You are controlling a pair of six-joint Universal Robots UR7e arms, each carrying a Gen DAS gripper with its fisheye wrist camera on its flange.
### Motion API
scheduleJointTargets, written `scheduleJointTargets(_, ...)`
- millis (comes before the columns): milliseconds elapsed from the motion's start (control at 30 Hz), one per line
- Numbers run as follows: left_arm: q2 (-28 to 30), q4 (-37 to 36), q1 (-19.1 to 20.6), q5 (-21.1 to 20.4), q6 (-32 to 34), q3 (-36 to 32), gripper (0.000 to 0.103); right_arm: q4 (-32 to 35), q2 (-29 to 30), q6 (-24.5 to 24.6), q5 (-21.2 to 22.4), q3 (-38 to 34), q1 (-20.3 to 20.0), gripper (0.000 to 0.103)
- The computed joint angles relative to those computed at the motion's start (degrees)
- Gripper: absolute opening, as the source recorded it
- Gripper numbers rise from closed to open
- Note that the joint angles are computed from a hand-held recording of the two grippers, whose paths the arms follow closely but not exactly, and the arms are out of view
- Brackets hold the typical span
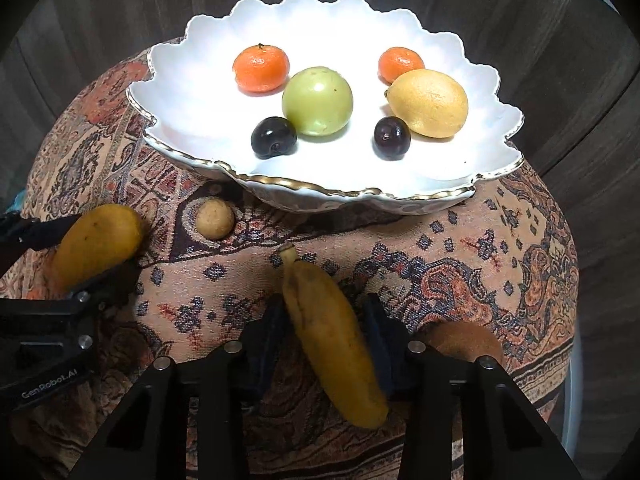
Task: Organize fruits
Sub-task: 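Grasp the yellow mango with the left tool while the right tool grasps the banana, then lift the mango and banana and carry both over the bowl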
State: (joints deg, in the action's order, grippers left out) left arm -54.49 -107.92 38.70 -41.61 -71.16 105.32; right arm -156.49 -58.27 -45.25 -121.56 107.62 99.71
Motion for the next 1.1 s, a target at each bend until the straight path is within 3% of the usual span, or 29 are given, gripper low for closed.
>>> scheduleJointTargets(233, -0.6, -1.2, -0.6, -0.5, 0.0, 0.7, 0.05, 2.1, -1.4, 0.8, 0.8, 0.1, 0.2, 0.032)
scheduleJointTargets(1100, -2.3, 3.6, -4.9, 1.6, -3.4, -1.0, 0.049, 10.5, -9.0, 5.8, 8.0, 0.2, 1.1, 0.03)
